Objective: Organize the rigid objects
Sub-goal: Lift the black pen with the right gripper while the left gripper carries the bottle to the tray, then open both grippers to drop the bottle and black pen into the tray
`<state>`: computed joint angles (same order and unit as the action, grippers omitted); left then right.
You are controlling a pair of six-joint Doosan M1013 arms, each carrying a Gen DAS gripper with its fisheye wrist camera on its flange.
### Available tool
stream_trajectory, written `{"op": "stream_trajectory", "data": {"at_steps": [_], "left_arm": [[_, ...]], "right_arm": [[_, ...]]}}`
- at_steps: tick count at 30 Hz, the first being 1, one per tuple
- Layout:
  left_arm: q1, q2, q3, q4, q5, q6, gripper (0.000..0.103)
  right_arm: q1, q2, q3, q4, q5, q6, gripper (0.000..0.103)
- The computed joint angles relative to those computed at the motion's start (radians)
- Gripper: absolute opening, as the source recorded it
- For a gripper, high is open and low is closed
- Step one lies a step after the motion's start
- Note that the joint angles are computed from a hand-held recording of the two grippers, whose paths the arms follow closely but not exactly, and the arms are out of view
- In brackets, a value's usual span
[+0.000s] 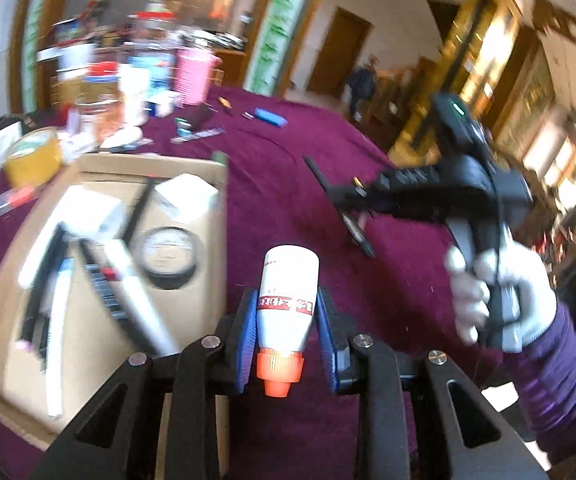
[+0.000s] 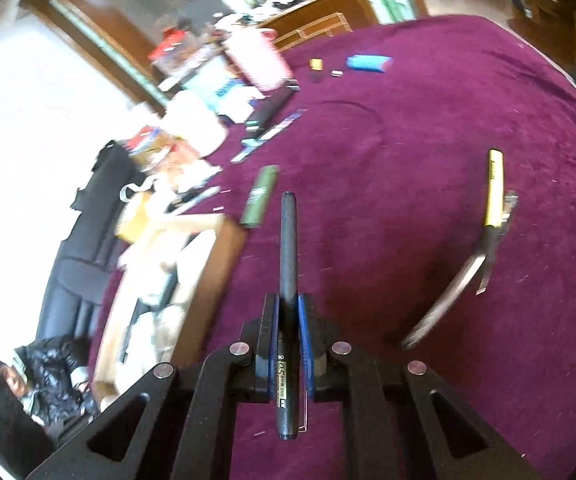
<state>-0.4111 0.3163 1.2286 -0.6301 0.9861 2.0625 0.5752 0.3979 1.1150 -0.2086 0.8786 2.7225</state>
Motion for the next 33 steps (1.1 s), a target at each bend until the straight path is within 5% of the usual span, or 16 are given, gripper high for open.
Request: {"op": "stream_trajectory", "data": {"at_steps": [9, 19, 25, 29, 33], "left_arm": [[0.085, 0.004, 0.024, 0.155, -0.024, -0.261, 0.028], [0.086, -0.024, 0.078, 0.264, -0.098, -0.317, 0.029], [0.079, -0.047, 0.098, 0.318, -0.184, -0.357, 0.054], [0.053, -0.078, 0.126, 0.491, -0.278, -0.472, 0.075], [0.028, -0.097, 0.141, 0.67, -0.332, -0.594, 0.081]], "right_arm": [[0.049, 0.114, -0.172, 0.177, 0.006, -0.158, 0.011], [0.086, 0.255, -0.38, 0.284, 0.137, -0.282, 0.011], [0.097, 0.33, -0.493, 0.329, 0.244, -0.348, 0.011], [0.11, 0.36, -0.551, 0.266, 0.29, -0.354, 0.015], [0.119, 0.341, -0.52, 0.203, 0.257, -0.343, 0.036]]}}
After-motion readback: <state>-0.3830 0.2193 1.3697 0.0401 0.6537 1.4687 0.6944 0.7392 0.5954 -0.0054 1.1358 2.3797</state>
